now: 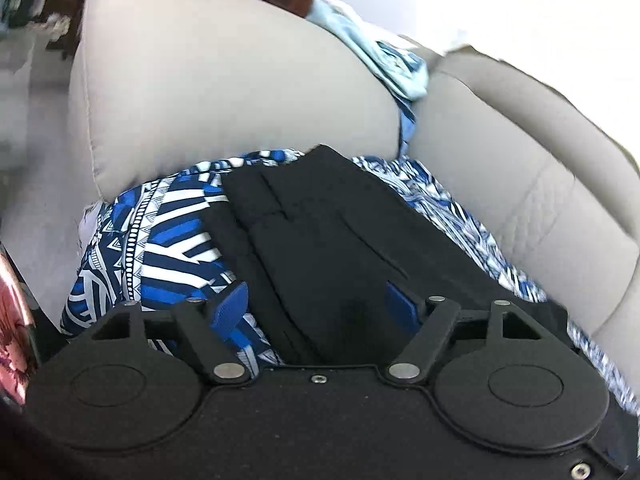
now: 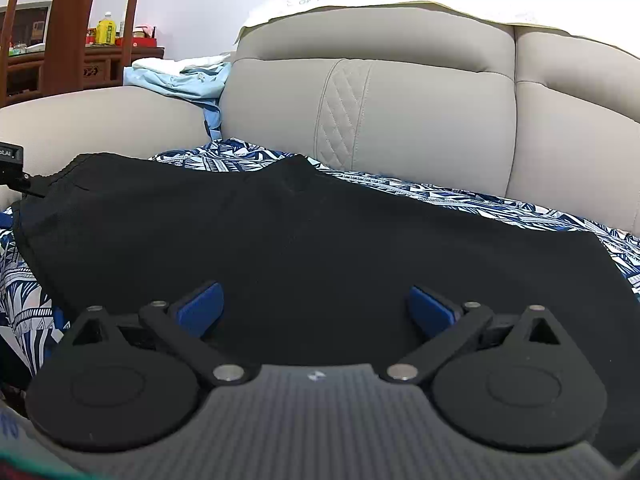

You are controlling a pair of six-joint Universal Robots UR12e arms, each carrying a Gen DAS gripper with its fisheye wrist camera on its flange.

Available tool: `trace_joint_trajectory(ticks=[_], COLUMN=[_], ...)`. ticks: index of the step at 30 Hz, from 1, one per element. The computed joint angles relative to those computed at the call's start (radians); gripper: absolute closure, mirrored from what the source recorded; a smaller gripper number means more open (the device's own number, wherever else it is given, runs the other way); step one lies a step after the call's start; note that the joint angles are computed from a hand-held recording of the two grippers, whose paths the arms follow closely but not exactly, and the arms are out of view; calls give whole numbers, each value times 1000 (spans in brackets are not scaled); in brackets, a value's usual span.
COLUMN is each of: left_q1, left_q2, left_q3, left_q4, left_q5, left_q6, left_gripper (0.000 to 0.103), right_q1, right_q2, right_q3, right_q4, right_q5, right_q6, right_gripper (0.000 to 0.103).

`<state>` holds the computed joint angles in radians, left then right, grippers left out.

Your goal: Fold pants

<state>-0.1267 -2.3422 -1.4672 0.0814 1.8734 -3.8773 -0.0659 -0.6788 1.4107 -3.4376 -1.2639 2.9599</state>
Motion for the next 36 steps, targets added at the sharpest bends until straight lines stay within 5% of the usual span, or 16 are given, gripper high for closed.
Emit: trace_joint_trajectory(ticks=[4,10,12,13,14,15,20,23,26,31,36], left_q1=[21,44,45,43,38,33,10,-8,-29,-95,-155], left_q2=[-18,-67,-79,-83,-85,-85,-91,-101,-116,-167,-182], left_q3=[31,94,118,125,136,149,187,219,280,417,470], left_q4=[-46,-14,-24,-30,-56,-105,-133,-60,2,54,-102], left_q5=[-3,-29,-17,-3,35,78,165,168,97,-52,-376], left_q6=[-45,-9,2,1,-10,-19,85,188,256,433,584], left_gripper=[31,4,6,24,67,80,88,89,89,88,84], right_q1=[0,1,-2,-2,-2,-2,-12,-34,-58,-115,-156], right_q2=[0,0,-1,-1,-2,-3,-11,-23,-30,-43,-64], right_q3=[0,0,0,0,0,-1,-12,-31,-61,-90,-58], right_q4=[0,1,4,6,10,14,3,20,65,117,116], right_q5=[0,-1,4,4,4,6,28,20,-59,-158,-222], right_q6=[0,0,-4,-5,-7,-10,-89,-79,4,302,442], right_gripper=[0,0,0,0,0,0,0,0,0,1,1])
